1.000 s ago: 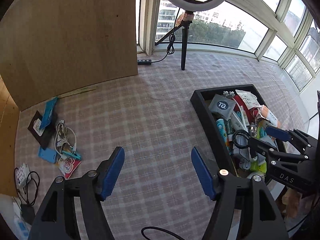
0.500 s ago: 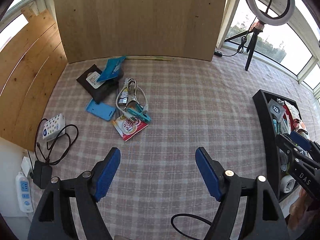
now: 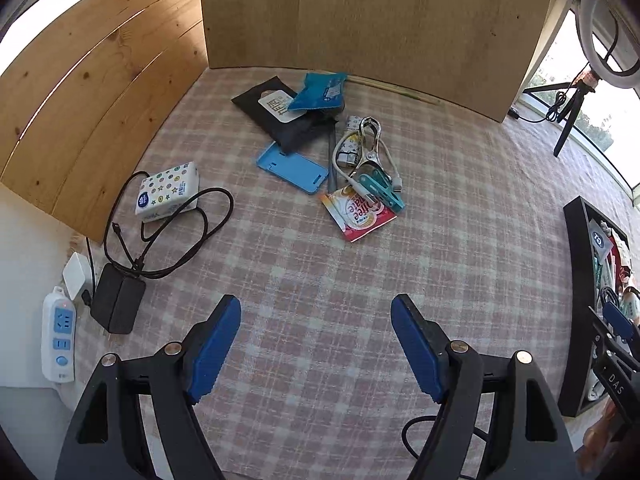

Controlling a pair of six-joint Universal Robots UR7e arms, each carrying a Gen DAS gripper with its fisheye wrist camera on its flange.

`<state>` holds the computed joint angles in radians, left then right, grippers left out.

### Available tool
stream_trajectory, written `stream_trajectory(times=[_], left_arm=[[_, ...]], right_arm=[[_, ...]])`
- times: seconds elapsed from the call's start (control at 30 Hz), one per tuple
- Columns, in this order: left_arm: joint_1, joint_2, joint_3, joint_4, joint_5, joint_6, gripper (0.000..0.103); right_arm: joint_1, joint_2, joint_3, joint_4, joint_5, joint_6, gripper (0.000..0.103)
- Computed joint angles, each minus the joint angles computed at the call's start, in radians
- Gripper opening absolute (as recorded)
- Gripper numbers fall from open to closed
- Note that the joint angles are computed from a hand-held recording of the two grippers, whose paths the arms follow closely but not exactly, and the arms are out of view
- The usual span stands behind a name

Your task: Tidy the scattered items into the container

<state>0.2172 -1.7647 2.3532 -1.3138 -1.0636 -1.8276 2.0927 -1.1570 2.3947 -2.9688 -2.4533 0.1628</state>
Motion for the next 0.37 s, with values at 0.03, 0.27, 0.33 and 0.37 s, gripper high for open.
stream_trajectory(times=[0.03, 0.27, 0.33, 0.37], left_arm=[[0.001, 0.005, -0.003, -0.001, 0.0, 0.004, 0.076], [0.007, 0.029, -0.005, -0.049, 0.018, 0.063, 0.076], [0.01, 0.037, -0.005, -0.056, 0.02, 0.075, 0.077], [0.012, 0.04, -0.006, -0.057, 0.02, 0.078, 0.077]], right_arm=[[0.001, 0.0, 0.0, -0.001, -0.002, 0.0, 0.064], [-0.007, -0.002, 0.001, -0.002, 0.0, -0.003, 0.064], [-0.01, -0.001, 0.002, 0.0, 0.001, -0.005, 0.064], [-0.013, 0.0, 0.002, 0.001, 0.002, -0.005, 0.064]])
